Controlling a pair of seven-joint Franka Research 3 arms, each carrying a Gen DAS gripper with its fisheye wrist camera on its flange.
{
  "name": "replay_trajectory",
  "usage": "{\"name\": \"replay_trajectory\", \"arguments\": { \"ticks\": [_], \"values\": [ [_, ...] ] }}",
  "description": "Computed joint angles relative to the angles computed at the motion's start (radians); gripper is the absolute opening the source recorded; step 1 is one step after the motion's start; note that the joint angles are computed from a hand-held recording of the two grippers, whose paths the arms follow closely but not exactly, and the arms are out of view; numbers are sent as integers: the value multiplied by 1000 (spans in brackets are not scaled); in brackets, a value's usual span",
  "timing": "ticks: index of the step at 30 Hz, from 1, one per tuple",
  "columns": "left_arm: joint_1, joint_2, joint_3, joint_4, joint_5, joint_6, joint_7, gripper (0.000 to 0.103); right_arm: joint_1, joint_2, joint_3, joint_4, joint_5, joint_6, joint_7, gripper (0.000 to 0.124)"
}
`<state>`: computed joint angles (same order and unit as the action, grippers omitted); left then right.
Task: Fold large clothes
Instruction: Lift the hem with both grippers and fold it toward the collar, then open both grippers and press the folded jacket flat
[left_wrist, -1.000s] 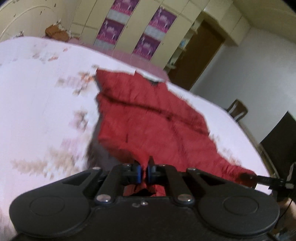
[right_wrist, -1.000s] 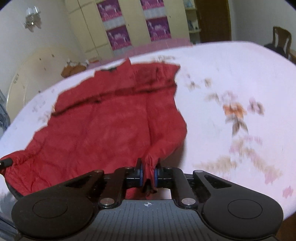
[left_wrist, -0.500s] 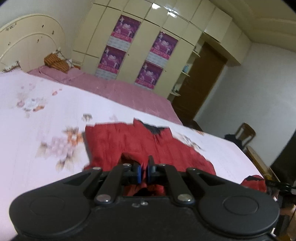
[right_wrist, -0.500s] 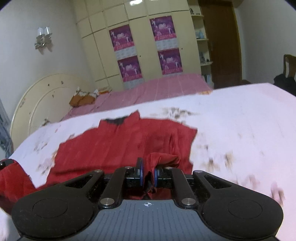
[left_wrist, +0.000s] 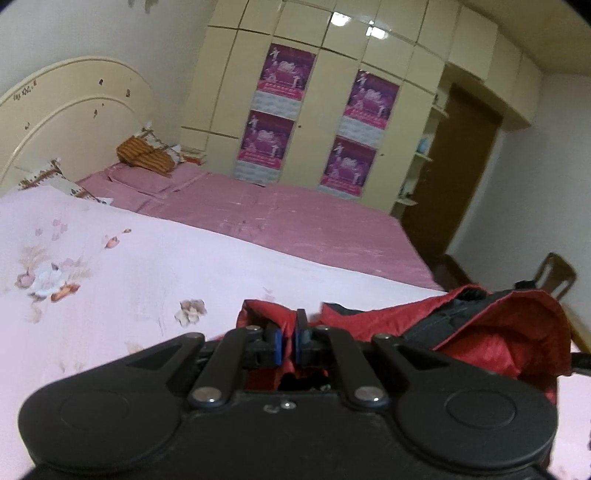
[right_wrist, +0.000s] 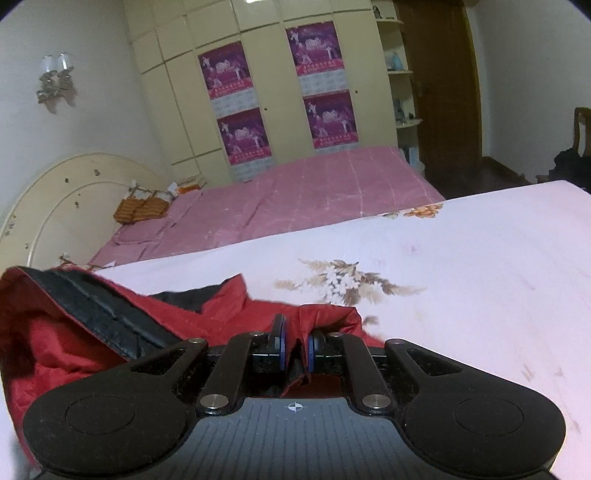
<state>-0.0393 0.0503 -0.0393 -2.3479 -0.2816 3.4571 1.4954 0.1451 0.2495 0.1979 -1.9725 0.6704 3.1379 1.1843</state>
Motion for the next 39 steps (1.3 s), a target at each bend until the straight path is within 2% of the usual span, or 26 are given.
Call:
{"name": "replay_trajectory", "arguments": {
  "ticks": [2, 5, 9, 10, 11, 14, 16, 19, 22, 24, 26, 28, 29, 30, 31, 32, 33, 34, 35, 36, 38, 39],
  "values": [
    [-92, 50, 59, 68, -186, -22, 162, 6, 48, 62, -69, 69, -69, -30, 71, 10],
    [-299, 130, 248, 160, -360, -55, 290, 6, 80, 150, -123, 166, -148, -76, 152, 10],
    [-524, 239, 491, 251, -425, -124, 290, 6, 96, 248, -157, 272, -231, -136, 229, 10],
    [-563, 266, 540, 270, -424, -147, 273, 6, 95, 273, -162, 303, -246, -157, 247, 10],
    [-592, 296, 580, 289, -418, -169, 250, 6, 90, 296, -160, 329, -255, -174, 260, 10],
    [-585, 347, 594, 325, -390, -192, 196, 6, 76, 355, -153, 399, -271, -207, 300, 10],
    [-611, 388, 635, 351, -369, -204, 155, 6, 79, 385, -159, 438, -290, -220, 322, 10],
    [-686, 458, 734, 387, -334, -244, 82, 11, 82, 426, -164, 490, -315, -237, 350, 10],
    [-695, 497, 763, 417, -298, -297, 25, 13, 71, 454, -148, 522, -318, -242, 359, 11],
    [-672, 491, 741, 418, -279, -294, 8, 15, 60, 454, -134, 522, -312, -237, 356, 13],
    [-643, 467, 707, 401, -264, -270, -2, 18, 35, 447, -100, 510, -286, -217, 337, 24],
    [-603, 455, 667, 404, -247, -252, -14, 24, 24, 441, -87, 505, -270, -207, 327, 27],
    [-577, 440, 635, 396, -240, -233, -17, 30, 21, 439, -83, 501, -263, -199, 321, 33],
    [-563, 426, 617, 384, -231, -212, -23, 37, 19, 440, -78, 502, -255, -189, 319, 40],
    [-547, 424, 599, 385, -220, -196, -30, 40, 15, 436, -70, 495, -246, -172, 313, 67],
    [-535, 409, 584, 367, -183, -166, -53, 47, 16, 433, -67, 487, -230, -151, 302, 99],
    [-558, 414, 604, 367, -195, -155, -45, 54, 46, 424, -98, 467, -246, -100, 329, 103],
    [-614, 428, 659, 365, -217, -146, -36, 58, 60, 419, -112, 456, -258, -71, 329, 103],
    [-656, 440, 707, 355, -188, -126, -70, 70, 63, 416, -115, 455, -269, -67, 326, 102],
    [-683, 439, 731, 335, -180, -89, -76, 80, 69, 412, -123, 453, -274, -66, 332, 102],
    [-720, 427, 756, 298, -178, -12, -77, 79, 117, 400, -182, 435, -300, -32, 365, 102],
    [-727, 405, 751, 279, -182, 10, -55, 79, 134, 391, -200, 422, -317, -14, 369, 102]
  ]
}}
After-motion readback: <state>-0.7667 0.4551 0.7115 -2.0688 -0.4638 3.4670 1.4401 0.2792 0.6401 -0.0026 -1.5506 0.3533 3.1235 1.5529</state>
